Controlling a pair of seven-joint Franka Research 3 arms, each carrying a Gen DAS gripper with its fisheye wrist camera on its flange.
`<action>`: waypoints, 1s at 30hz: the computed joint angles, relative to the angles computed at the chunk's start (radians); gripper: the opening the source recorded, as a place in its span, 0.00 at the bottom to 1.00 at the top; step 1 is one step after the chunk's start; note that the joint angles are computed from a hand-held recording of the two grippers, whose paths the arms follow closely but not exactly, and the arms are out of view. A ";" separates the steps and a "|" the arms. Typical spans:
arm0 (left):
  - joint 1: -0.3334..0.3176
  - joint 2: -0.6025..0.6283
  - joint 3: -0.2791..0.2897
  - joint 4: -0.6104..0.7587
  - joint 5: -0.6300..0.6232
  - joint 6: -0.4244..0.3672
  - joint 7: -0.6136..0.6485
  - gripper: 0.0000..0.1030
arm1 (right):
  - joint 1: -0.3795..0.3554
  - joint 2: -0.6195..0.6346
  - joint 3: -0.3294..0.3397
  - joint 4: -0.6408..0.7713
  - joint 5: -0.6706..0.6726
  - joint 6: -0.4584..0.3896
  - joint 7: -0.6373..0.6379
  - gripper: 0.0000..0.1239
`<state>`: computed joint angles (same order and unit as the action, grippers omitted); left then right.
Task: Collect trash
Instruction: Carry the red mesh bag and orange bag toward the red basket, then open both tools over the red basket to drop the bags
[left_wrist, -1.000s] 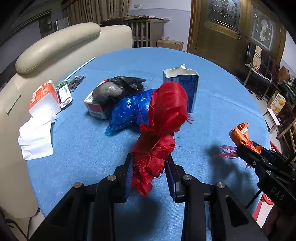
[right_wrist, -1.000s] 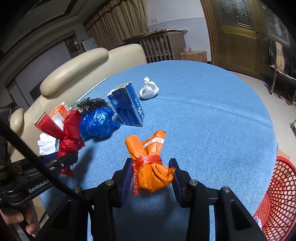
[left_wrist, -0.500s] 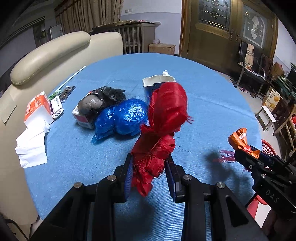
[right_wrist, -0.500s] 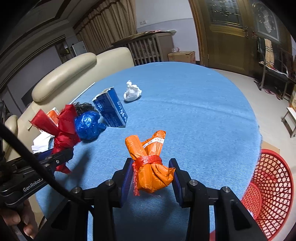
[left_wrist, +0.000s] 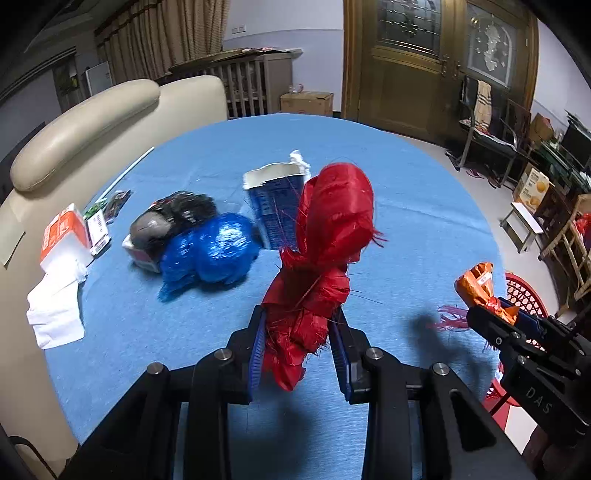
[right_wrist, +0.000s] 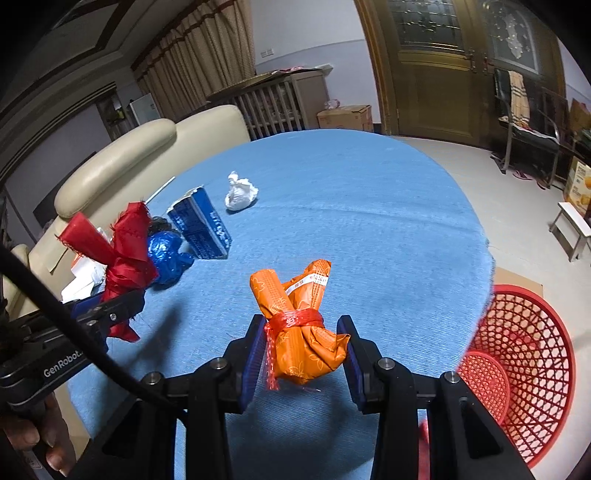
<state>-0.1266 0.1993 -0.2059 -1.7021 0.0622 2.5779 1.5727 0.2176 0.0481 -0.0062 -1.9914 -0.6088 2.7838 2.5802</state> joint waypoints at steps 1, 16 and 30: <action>-0.002 0.001 -0.002 0.002 0.001 -0.001 0.001 0.34 | -0.001 -0.007 -0.002 -0.008 -0.005 0.001 0.008 0.34; -0.055 0.035 -0.038 0.046 0.000 -0.017 0.047 0.34 | -0.123 -0.153 0.045 -0.181 -0.077 -0.016 0.151 0.34; -0.106 0.069 -0.087 0.084 -0.061 -0.027 0.145 0.34 | -0.301 -0.340 0.103 -0.375 -0.109 -0.065 0.257 0.34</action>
